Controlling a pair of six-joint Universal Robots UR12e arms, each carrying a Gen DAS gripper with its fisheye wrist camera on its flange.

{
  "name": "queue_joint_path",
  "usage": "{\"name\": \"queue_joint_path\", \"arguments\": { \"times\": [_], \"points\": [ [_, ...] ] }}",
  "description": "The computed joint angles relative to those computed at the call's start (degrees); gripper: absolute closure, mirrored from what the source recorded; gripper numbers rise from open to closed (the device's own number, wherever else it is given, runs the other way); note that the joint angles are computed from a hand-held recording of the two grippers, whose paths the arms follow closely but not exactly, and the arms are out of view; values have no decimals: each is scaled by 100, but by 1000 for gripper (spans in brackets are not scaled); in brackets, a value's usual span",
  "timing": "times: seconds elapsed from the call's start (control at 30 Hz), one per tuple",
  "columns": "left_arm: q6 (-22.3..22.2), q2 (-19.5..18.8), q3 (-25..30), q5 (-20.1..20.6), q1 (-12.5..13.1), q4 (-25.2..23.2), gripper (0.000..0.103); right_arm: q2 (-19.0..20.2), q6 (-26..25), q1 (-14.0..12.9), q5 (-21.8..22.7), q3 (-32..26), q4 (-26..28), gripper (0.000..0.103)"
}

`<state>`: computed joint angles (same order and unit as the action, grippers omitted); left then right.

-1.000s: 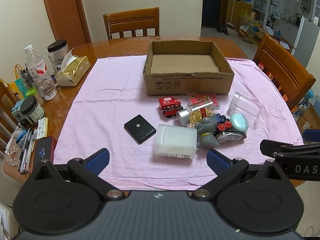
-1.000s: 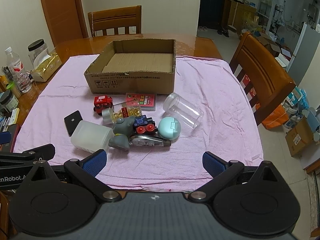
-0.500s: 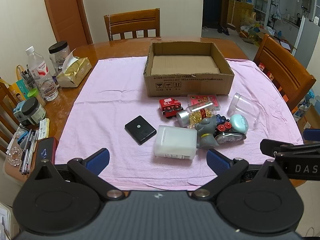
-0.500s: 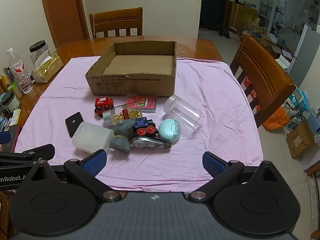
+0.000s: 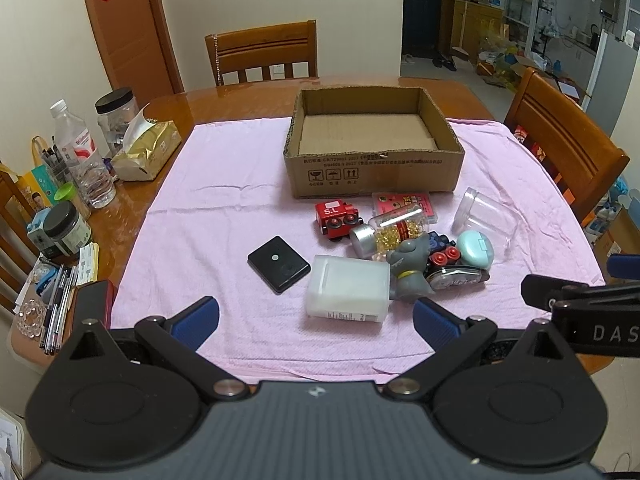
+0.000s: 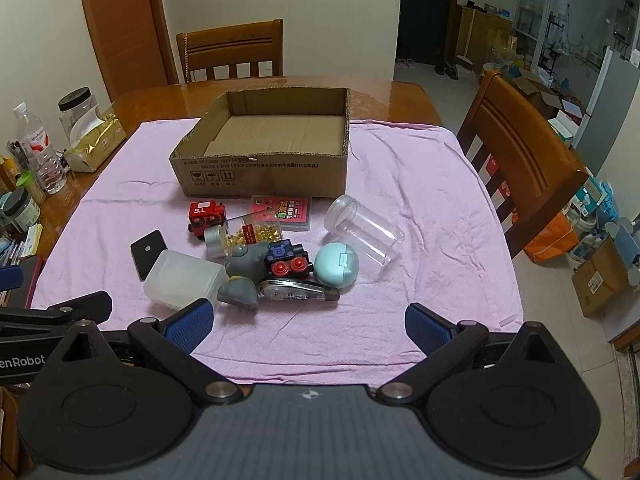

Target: Organize rigid objects

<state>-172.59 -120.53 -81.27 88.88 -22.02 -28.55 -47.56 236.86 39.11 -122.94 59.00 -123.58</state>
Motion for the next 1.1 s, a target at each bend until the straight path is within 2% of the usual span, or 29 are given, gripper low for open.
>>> {"name": "queue_joint_path", "arguments": {
  "times": [0.53, 0.83, 1.1],
  "points": [
    [105, -8, 1, -156, 17, 223, 1, -67, -143, 5, -100, 104, -224, 0],
    [465, -46, -54, -493, 92, 469, 1, -119, -556, -5, -33, 426, -1030, 0],
    [792, -177, -6, -676, 185, 408, 1, -31, -598, -23, 114, 510, -1331, 0]
  ]
}}
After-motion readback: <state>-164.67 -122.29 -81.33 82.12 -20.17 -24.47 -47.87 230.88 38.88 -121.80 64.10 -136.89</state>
